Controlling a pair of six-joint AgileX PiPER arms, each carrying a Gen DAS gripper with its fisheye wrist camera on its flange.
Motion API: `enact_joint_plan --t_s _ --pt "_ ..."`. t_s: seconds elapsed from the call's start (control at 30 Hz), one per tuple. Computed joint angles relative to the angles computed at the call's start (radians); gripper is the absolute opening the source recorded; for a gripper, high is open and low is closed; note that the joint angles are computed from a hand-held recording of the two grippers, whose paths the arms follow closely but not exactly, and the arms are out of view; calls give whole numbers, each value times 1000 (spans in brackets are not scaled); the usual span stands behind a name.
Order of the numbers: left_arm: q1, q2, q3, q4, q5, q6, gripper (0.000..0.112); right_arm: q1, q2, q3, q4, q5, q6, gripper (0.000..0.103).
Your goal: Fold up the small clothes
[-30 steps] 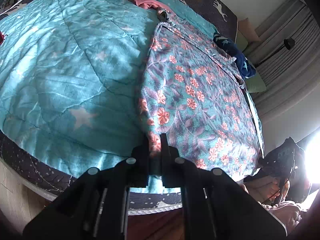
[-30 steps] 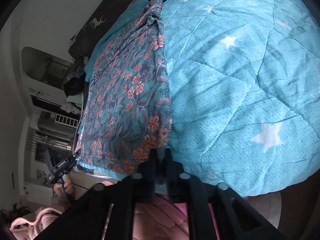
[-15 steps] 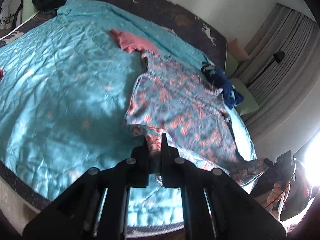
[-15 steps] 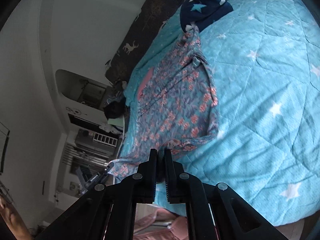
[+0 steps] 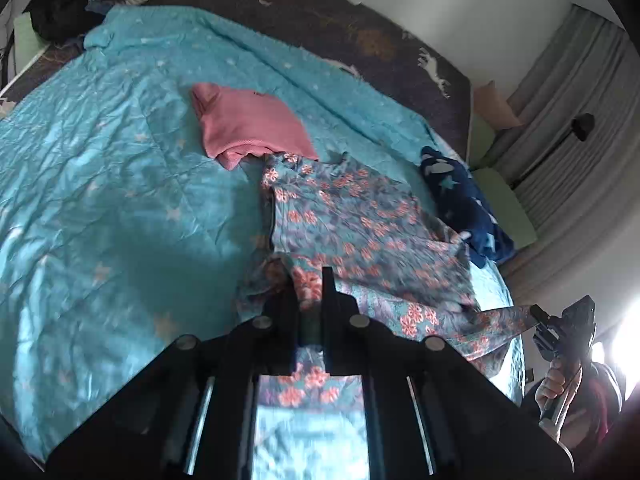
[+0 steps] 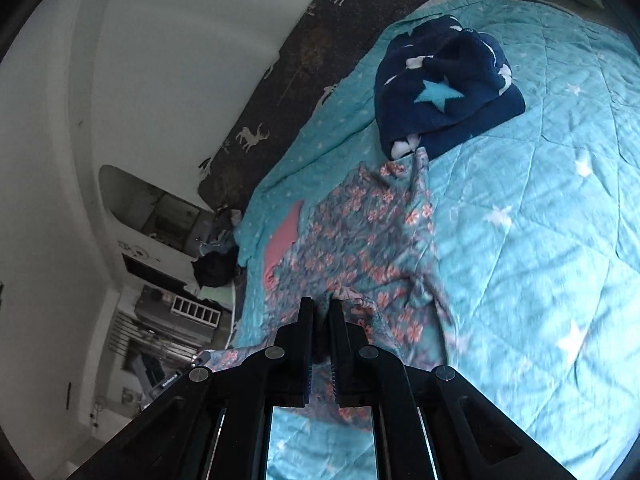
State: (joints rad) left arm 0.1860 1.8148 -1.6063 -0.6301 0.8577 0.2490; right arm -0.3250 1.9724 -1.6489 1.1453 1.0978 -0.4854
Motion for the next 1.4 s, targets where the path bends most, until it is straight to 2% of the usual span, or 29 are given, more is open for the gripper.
enact_joint_plan --t_s 0.07,0.1,0.17,0.23,0.3,0.37,0.4,0.43,0.5,0.6,0.67,0.7,0.8,0.9,1.03,1.17,1.3,1.33,1.37,1.4 --pt "-32 148 -164 81 39 -105 10 46 115 -163 -137 -38 161 11" --pt "-42 229 -254 122 74 -172 11 64 163 -229 -222 -44 242 18" --pt "-41 343 -374 144 139 -260 12 93 236 -331 -362 -36 372 22" --pt "-24 384 -397 118 157 -299 16 97 257 -339 -385 -40 370 23" --pt "1 366 -340 50 129 -248 19 87 241 -307 -373 -61 333 29" --pt "-4 319 -291 86 90 -228 23 89 178 -244 -423 -116 292 29" --pt "-12 293 -267 124 63 -233 33 98 145 -219 -472 -154 273 29" --pt "-27 250 -224 201 10 -255 47 113 103 -182 -530 -194 252 29" --pt "-53 163 -132 357 -92 -294 56 159 25 -112 -670 -266 217 34" --pt "-59 76 -36 413 -136 -206 56 281 -88 30 -970 -398 168 47" --pt "-76 38 16 430 -147 -104 58 374 -145 134 -1164 -471 148 50" --pt "-101 11 61 472 -163 -53 58 409 -163 176 -1220 -490 117 50" --pt "-157 -11 133 615 -199 -28 59 459 -166 225 -1312 -507 93 50" --pt "-169 32 111 707 -172 -90 59 482 -134 203 -1425 -497 162 49" --pt "-130 98 37 629 -117 12 59 499 -93 156 -1479 -485 157 48" --pt "-186 129 15 748 -153 8 59 516 -46 107 -1507 -477 136 48" --pt "-236 175 -52 789 -160 9 59 518 6 26 -1465 -445 105 47" --pt "-246 186 -68 799 -165 13 59 513 19 -1 -1428 -433 79 45" --pt "-251 200 -94 789 -154 41 57 507 30 -28 -1388 -412 49 34" --pt "-250 213 -123 759 -127 79 36 495 47 -70 -1321 -371 0 18"
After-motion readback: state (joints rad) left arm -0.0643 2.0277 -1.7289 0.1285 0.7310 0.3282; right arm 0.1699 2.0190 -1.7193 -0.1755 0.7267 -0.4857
